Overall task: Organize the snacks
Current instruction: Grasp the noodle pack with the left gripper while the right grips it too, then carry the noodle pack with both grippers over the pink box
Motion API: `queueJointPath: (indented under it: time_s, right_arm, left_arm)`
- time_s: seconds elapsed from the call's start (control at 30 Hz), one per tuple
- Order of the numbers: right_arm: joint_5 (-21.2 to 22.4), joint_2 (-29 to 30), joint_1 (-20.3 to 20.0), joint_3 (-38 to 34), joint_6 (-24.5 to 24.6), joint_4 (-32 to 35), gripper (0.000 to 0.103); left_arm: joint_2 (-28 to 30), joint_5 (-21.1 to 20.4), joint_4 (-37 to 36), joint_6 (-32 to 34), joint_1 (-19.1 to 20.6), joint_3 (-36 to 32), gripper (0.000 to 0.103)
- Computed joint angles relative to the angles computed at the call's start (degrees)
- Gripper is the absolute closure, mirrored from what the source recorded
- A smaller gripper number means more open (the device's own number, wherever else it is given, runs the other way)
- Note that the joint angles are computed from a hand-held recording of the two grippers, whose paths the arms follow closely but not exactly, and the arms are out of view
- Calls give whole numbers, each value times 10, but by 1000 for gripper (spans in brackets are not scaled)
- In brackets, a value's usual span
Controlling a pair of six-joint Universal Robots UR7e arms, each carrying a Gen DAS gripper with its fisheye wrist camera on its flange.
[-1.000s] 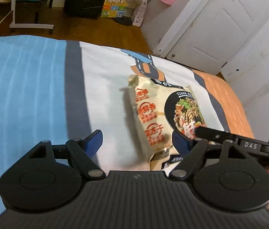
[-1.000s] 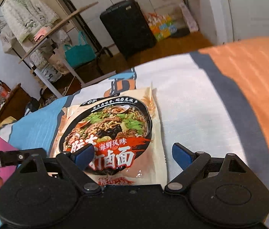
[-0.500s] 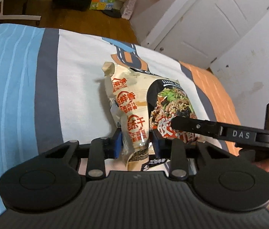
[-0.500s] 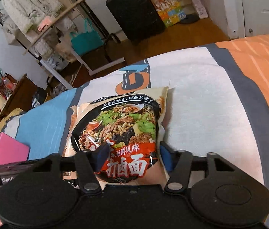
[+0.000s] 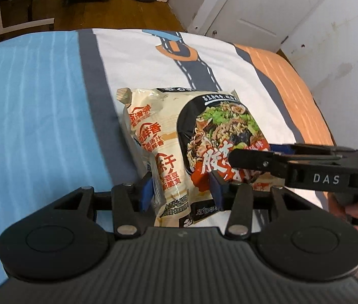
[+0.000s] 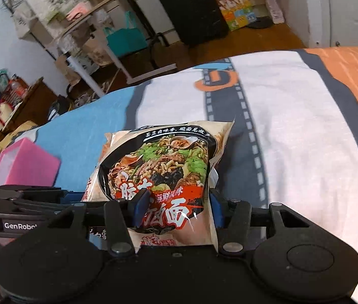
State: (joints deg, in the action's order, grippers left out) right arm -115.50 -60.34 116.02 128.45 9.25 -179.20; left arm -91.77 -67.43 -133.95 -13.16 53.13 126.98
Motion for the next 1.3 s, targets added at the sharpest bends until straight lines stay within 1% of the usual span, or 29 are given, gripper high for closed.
queueJointPath:
  time_s: [0.13, 0.27, 0.37, 0.43, 0.5, 0.7, 0.77, 0.87, 1.0, 1.13, 1.2, 1.27, 1.3]
  right_arm:
    - [-11, 1, 38, -5, 12, 20, 48]
    - [-13, -5, 72, -12, 37, 54, 48]
    - [-10, -9, 93, -20, 57, 84, 48]
    - [1, -16, 101, -26, 75, 114, 48]
    - [2, -19, 116, -32, 82, 133, 48]
    - [-4, -19, 165, -53, 100, 180, 48]
    - [-4, -15, 178, -58, 106, 183, 48]
    - [2, -6, 192, -64, 117, 182, 48]
    - [13, 12, 209, -82, 118, 183, 48]
    - [27, 40, 224, -114, 111, 184, 47]
    - [34, 58, 228, -134, 101, 183, 47]
    - [43, 80, 231, -159, 93, 180, 47]
    - [49, 91, 232, -172, 87, 179, 48]
  left_arm:
    - [-55, 15, 69, -36, -24, 5, 59]
    - [-106, 31, 137, -66, -55, 8, 59]
    - [-144, 47, 197, -84, -85, 6, 59]
    - [-169, 68, 229, -93, -110, 9, 59]
    - [-193, 80, 264, -106, -134, 11, 60]
    - [-259, 98, 370, -163, -196, -1, 59]
    - [-279, 106, 399, -173, -214, -3, 59]
    - [-307, 116, 455, -206, -242, -12, 60]
    - [-340, 136, 543, -253, -282, -31, 60]
    - [-367, 152, 616, -292, -305, -60, 60]
    - [-376, 163, 647, -302, -309, -78, 60]
    - [-383, 171, 665, -304, -301, -98, 60]
    - [-381, 176, 660, -296, -286, -109, 60]
